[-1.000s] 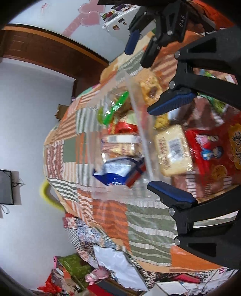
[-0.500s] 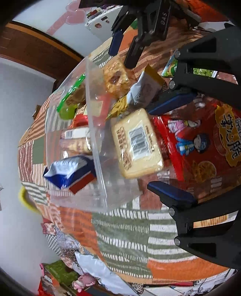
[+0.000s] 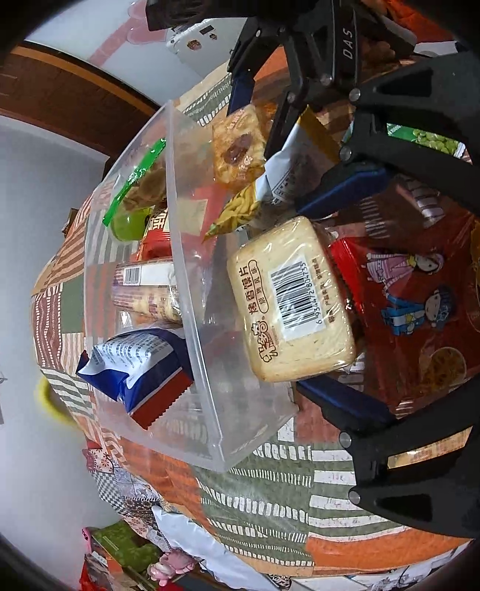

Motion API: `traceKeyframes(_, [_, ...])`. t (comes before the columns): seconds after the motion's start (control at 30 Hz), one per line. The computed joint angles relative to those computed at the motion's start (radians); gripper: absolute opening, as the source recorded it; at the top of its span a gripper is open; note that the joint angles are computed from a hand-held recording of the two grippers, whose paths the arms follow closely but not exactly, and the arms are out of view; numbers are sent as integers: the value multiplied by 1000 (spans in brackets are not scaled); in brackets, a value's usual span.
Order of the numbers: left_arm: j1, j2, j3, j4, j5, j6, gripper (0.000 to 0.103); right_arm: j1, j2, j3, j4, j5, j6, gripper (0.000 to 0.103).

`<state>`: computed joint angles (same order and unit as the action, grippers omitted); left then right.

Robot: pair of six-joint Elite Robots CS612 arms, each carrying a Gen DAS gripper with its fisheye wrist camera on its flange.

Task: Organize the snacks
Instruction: 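Grasp the square cracker pack with the left gripper while the right grasps the cookie tub, then lower the cracker pack and cookie tub into the clear box, opening both grippers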

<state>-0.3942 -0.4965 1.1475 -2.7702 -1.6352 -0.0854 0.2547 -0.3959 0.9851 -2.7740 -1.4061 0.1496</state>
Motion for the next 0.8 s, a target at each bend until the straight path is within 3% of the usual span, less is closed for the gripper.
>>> traceKeyframes(0.27, [3,-6,29,-62,-7,-24,78,5,7,-15,3,-3,-4,85])
traceKeyframes(0.47, [4,-20,56,-79,-8,-28,78,-1,1,2,-19,12,9,78])
traceKeyframes(0.8, [10,-65,124,-141,0,-48,77,-6,-32,65,-86,15,25,76])
